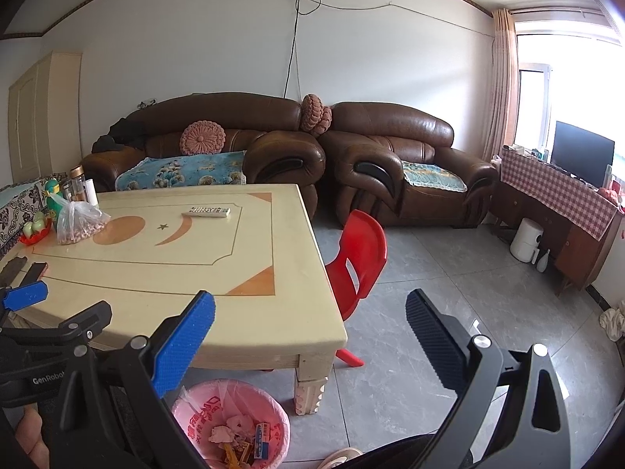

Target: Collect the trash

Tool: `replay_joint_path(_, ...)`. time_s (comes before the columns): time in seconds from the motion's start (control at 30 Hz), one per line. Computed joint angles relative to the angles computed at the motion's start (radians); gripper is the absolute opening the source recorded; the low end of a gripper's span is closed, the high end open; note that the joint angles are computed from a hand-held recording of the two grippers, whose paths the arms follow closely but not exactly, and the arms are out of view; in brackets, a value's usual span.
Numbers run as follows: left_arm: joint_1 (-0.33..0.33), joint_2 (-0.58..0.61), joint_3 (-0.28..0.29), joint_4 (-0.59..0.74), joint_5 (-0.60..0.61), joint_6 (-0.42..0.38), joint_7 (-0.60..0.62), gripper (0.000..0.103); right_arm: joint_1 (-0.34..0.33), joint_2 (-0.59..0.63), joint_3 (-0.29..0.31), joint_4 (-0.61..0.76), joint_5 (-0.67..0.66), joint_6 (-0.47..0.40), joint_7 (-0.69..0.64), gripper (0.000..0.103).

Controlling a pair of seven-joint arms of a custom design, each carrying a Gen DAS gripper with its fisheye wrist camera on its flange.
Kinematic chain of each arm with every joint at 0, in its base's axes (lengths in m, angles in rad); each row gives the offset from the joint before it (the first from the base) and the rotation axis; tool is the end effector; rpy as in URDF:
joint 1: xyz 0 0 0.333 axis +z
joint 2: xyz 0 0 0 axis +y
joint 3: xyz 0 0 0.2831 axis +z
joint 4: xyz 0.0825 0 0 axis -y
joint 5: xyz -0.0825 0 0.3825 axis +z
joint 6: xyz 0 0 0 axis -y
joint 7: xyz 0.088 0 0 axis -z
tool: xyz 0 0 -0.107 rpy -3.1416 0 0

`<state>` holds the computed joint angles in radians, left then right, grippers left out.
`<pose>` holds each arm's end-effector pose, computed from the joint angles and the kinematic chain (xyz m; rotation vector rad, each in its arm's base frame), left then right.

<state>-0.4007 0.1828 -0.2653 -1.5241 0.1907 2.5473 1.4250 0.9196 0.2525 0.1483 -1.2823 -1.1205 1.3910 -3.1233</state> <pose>0.5272 -0.3962 0.6241 -1.1771 2.2436 -0.9977 0.3957 0.4646 0.6299 -1.0480 2.1360 -1.3075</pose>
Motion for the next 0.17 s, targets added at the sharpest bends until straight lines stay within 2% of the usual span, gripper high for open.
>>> replay_joint_path(0.17,0.003,-0.005,0.0,-0.008,-0.006,0.005,0.009,0.097,0.002,0.005,-0.002,0.004,0.0,-0.001,-0.007,0.096)
